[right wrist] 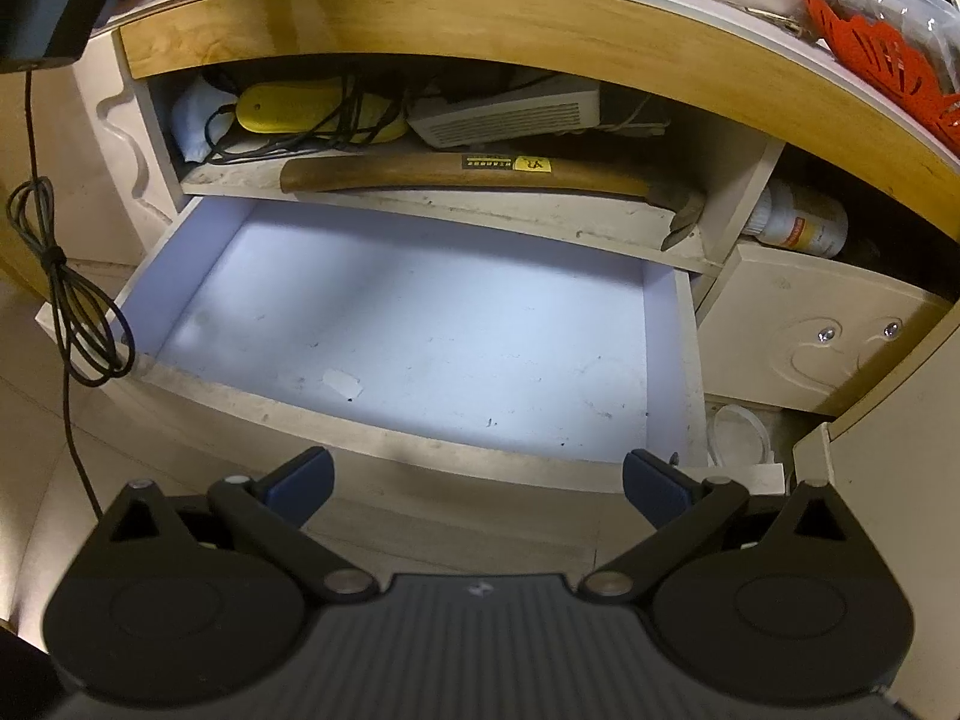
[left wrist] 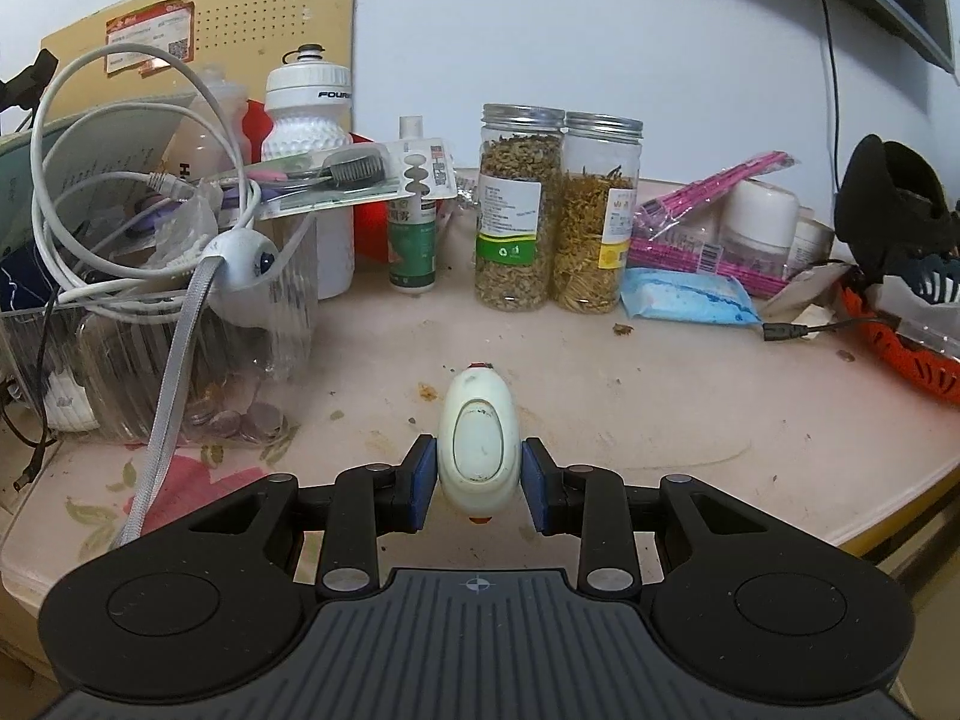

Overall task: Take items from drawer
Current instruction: 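Carry the white oval object up over the desktop with the left gripper, then lower the object onto the desktop and open the left gripper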

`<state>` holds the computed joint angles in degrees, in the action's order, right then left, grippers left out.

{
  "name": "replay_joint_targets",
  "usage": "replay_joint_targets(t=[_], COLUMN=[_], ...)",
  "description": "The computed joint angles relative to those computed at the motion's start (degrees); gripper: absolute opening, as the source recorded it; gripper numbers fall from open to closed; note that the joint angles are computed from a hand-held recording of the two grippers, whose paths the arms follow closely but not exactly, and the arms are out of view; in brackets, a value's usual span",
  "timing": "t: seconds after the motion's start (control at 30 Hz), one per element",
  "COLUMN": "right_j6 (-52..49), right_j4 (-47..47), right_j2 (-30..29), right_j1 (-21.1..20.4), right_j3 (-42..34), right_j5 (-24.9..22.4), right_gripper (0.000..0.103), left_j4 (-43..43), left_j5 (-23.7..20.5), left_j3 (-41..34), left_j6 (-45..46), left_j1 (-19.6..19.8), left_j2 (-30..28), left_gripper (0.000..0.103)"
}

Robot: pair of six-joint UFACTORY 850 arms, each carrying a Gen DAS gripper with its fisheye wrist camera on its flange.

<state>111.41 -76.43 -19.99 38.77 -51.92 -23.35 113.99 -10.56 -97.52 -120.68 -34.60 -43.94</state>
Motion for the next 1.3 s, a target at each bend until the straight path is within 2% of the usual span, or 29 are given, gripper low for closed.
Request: replay_joint_targets(t=[0.27, 0.33, 0.57, 0.63, 0.67, 0.73, 0.8, 0.97, 1.1, 1.3], right_j6=[-0.2, -0.13, 0.19, 0.28, 0.35, 0.48, 0.72, 0.88, 1.07, 1.17], right_j4=[0.3, 0.14, -0.04, -0.14, -0.19, -0.27, -0.48, -0.62, -0.86, -1.03], right_j2=[-0.12, -0.14, -0.19, -0.18, -0.19, -0.32, -0.27, -0.24, -0.23, -0.28], right_j1=[0.0, 0.03, -0.06, -0.06, -0.05, 0.02, 0.05, 0.06, 0.05, 0.07], right_j3=[-0.16, -0.18, -0.23, -0.22, -0.22, -0.35, -0.3, -0.25, -0.2, -0.2], right_j5=[0.19, 0.23, 0.64, 0.68, 0.68, 0.5, 0.47, 0.52, 0.59, 0.57], right_gripper=[0.103, 0.103, 0.103, 0.103, 0.103, 0.103, 0.103, 0.103, 0.103, 0.103], left_j4=[-2.75, 0.35, 0.08, -2.52, -4.79, -8.81, -7.41, -5.89, -5.79, -7.22], left_j5=[-0.36, -0.88, -0.87, -1.71, -2.65, -4.26, -4.6, -5.18, -7.38, -8.14], left_j3=[-0.1, 0.18, 0.11, -0.13, -0.48, -0.99, -0.86, -0.76, -0.71, -0.5], left_j6=[2.81, 0.12, 0.25, 3.11, 5.52, 9.4, 7.73, 5.97, 5.95, 7.08], left_j1=[0.02, -0.06, -0.09, -0.31, -0.64, -1.01, -1.05, -1.14, -1.42, -1.49], left_j2=[-0.54, -0.59, -0.76, -0.98, -1.27, -1.63, -1.62, -1.63, -1.68, -1.53], left_gripper=[0.029, 0.029, 0.029, 0.03, 0.032, 0.06, 0.072, 0.076, 0.083, 0.084])
